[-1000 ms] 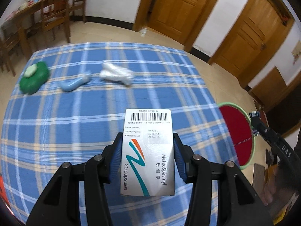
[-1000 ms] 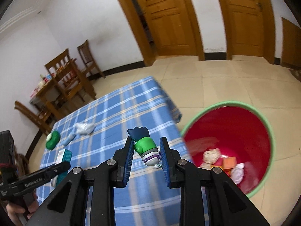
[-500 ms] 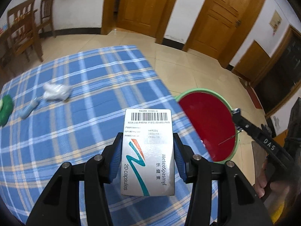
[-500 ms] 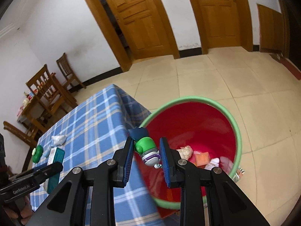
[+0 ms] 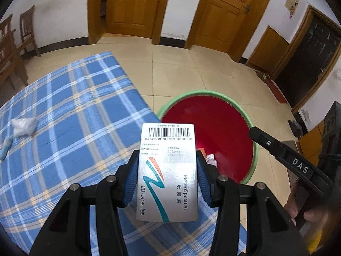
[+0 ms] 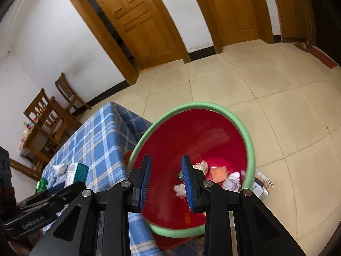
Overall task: Collect trash
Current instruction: 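Hold the white box over the bin and open the left gripper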
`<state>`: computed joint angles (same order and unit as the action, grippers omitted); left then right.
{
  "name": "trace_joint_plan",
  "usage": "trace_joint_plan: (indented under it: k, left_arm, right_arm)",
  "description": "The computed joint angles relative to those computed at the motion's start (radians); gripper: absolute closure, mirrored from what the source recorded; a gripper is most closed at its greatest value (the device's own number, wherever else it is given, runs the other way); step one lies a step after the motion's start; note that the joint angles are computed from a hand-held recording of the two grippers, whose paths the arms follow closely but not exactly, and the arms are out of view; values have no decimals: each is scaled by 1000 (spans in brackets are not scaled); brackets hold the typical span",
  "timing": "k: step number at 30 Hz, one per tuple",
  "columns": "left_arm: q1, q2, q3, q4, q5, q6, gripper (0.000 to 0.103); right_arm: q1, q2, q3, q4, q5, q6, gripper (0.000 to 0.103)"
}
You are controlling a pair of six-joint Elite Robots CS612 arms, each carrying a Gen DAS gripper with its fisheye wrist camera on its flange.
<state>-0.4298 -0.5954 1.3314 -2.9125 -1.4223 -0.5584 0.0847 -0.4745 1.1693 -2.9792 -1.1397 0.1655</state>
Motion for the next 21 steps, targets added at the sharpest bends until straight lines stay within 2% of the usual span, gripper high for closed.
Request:
trace_joint_plan:
  k: [14,17,21]
  left_arm:
    - [-23,81,-145,77,-32,126,52]
    - [-26,91,-165,85,-25,131,40]
    - [-26,96,-175,88,-32,131,40]
  right_arm:
    - [-36,-25,69,-69,-41,75,73]
    - [-42,-28,77,-74,-46,83,73]
    - [-45,-30,81,-77,-47,88,73]
